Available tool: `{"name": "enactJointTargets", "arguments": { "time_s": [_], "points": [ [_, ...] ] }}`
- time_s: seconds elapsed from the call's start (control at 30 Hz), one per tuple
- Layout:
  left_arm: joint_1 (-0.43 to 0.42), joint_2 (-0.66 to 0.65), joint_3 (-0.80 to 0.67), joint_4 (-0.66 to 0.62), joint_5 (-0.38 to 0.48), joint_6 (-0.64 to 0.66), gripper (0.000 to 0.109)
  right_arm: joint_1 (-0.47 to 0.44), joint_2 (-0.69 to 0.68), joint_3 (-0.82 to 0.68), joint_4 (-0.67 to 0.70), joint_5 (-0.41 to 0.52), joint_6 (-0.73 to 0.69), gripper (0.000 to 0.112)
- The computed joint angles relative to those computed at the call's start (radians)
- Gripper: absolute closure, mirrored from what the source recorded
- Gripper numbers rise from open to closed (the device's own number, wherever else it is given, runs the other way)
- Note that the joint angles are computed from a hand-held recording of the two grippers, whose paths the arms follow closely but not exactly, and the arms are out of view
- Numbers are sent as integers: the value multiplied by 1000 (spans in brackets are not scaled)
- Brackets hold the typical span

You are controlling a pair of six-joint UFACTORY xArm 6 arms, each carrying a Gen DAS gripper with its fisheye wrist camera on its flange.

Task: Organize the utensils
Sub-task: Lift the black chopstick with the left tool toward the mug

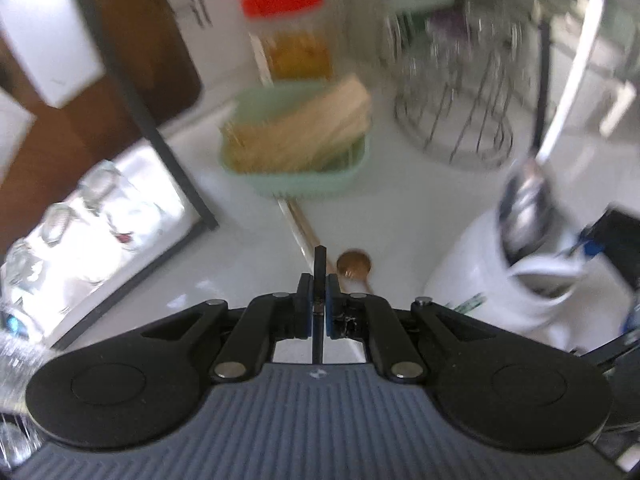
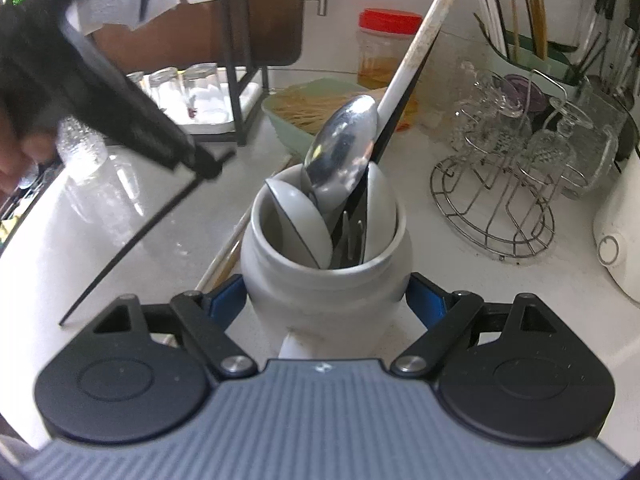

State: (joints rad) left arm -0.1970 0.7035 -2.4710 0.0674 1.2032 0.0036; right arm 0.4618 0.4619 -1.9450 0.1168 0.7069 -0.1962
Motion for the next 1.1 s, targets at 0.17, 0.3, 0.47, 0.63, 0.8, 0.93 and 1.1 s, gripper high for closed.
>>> {"name": "enactJointTargets", "arguments": {
  "time_s": [0.17,0.3,0.47,0.63,0.8,0.93,1.1],
  "points": [
    [-30,-168,221,58,-144,-154,102,-6,-3,4,40,-1,-53,24],
    [-47,-243,303,97,-201,-266,102,-10,-11,15,66,-2,-89,24],
    [-61,-301,358,133,-239,-372,102,-14,-16,25,91,-5,-124,24],
    [-76,-334,370,178,-262,-435,102,-14,-25,43,103,-23,-143,24],
    [-90,-330,332,195,-259,-446,102,-15,-29,52,115,-30,-158,24],
    [-98,-306,274,193,-242,-438,102,-15,-29,54,122,-35,-163,24],
    [-112,-243,141,188,-189,-404,102,-15,-29,56,122,-40,-163,24]
  ]
}}
